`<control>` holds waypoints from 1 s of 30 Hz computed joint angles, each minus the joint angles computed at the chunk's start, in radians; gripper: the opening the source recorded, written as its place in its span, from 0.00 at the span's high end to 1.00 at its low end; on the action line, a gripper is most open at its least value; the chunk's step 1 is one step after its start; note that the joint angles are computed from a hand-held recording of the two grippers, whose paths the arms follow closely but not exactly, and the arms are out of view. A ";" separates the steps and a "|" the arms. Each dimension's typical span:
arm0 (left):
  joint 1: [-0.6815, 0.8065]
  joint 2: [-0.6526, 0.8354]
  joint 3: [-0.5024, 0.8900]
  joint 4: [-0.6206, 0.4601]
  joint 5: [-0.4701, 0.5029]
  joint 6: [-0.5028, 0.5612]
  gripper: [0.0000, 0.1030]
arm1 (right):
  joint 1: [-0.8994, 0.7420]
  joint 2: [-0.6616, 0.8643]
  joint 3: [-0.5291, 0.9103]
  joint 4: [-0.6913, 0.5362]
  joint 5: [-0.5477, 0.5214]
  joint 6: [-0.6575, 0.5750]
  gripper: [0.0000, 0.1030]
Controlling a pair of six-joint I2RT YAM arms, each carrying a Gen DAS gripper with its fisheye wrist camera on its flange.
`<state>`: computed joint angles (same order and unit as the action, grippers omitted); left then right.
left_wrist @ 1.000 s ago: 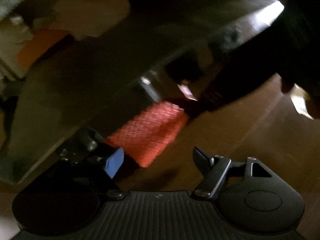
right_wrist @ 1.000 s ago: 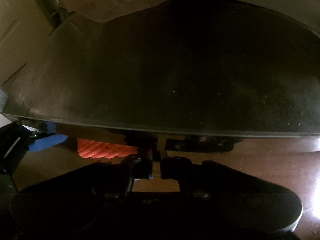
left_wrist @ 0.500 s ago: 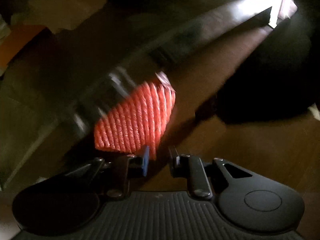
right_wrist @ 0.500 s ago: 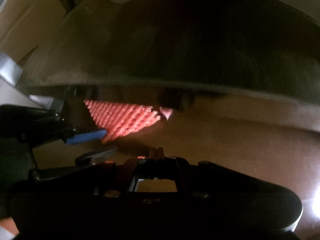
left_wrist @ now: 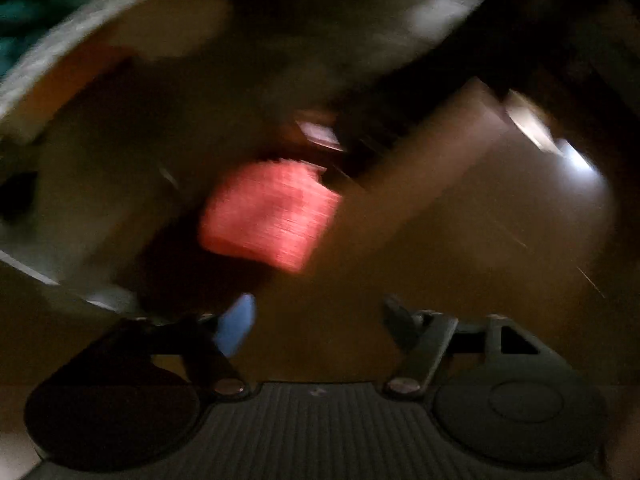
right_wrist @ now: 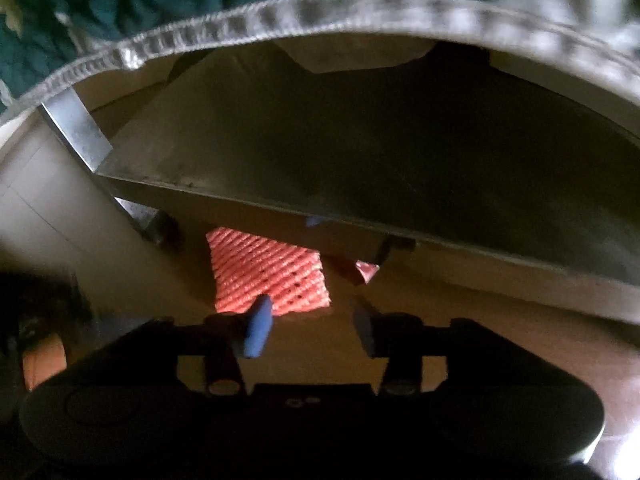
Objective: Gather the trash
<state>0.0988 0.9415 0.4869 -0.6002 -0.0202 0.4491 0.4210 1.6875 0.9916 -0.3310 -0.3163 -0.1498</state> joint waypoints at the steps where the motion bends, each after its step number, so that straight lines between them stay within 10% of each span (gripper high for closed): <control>1: 0.028 0.057 0.022 0.029 -0.004 -0.019 0.29 | 0.016 0.014 -0.006 0.028 0.008 0.010 0.52; 8: 0.172 0.057 0.014 0.019 -0.009 0.063 0.29 | 0.098 0.168 0.090 0.057 0.060 0.092 0.54; 12: 0.173 0.087 0.012 0.041 -0.031 0.056 0.29 | 0.101 0.185 0.094 0.028 0.050 0.018 0.98; 19: 0.132 -0.020 0.088 -0.119 -0.008 -0.055 0.29 | 0.059 0.018 0.035 -0.260 0.075 -0.218 0.99; 30: 0.480 -0.117 0.258 -0.519 0.318 0.309 0.29 | 0.193 -0.215 0.134 -0.674 0.301 -0.061 0.82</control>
